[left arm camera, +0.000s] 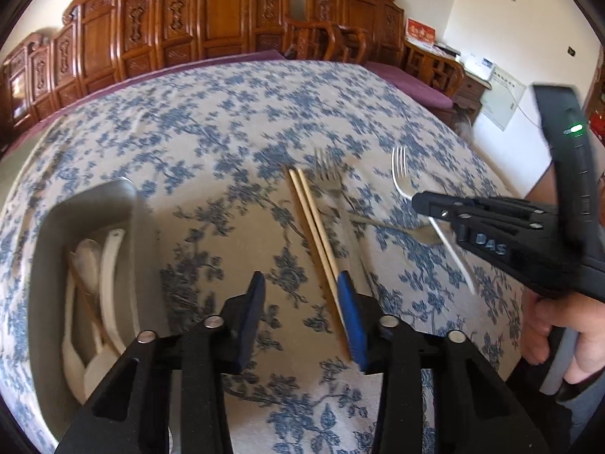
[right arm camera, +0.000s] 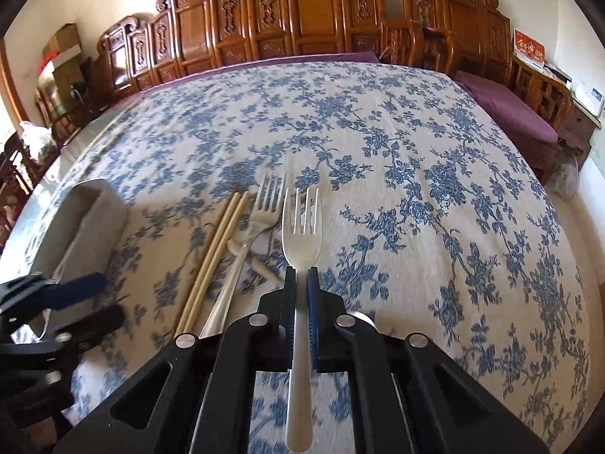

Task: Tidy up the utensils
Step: 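Grasp a wooden chopstick with the left tool while the right grasps a white plastic fork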

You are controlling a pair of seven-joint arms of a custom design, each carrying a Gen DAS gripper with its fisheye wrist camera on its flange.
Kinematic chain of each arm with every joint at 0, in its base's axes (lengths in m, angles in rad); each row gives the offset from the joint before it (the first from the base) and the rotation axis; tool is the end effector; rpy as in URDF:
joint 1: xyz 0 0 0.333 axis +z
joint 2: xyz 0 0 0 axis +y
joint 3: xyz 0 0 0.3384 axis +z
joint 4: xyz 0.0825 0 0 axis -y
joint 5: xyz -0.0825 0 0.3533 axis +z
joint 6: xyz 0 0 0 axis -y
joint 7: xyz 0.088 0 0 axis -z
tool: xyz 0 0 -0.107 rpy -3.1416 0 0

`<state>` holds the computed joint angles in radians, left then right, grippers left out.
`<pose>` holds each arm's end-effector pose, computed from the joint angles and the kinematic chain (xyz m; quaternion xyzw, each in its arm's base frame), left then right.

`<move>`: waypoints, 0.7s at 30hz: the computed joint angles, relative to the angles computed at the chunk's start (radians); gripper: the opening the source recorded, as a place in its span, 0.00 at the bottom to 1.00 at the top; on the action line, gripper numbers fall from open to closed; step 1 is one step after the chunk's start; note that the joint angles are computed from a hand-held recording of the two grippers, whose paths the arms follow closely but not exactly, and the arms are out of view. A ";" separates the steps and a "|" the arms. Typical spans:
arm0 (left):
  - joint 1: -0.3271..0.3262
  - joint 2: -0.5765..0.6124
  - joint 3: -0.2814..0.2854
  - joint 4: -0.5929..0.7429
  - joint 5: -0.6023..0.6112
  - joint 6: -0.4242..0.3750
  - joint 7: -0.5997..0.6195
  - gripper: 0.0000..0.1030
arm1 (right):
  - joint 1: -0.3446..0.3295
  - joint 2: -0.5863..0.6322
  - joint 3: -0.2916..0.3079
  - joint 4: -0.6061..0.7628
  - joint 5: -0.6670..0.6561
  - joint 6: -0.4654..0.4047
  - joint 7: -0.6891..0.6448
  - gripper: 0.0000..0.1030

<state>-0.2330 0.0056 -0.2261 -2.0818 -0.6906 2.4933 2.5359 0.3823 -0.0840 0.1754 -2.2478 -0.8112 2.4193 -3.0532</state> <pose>0.4990 -0.2425 0.5036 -0.2901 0.9027 -0.3161 0.0338 0.4303 0.2663 0.4674 -0.4654 0.8237 -0.2510 0.2047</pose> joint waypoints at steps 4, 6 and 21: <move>-0.002 0.017 -0.004 0.000 0.026 -0.019 -0.021 0.26 | 0.002 -0.030 0.012 -0.034 -0.029 0.039 0.057 0.07; -0.001 0.027 -0.006 0.003 0.035 -0.027 -0.035 0.26 | 0.000 -0.036 0.018 -0.047 -0.038 0.046 0.083 0.07; -0.012 0.050 -0.031 -0.025 0.063 0.054 -0.064 0.23 | -0.011 -0.031 0.019 -0.082 -0.070 0.100 0.139 0.07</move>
<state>-0.2446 0.0553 -0.2566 -2.1072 -0.6281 2.5474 2.4722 0.3717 -0.1149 0.1945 -2.3298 -0.8815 2.5192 -2.9144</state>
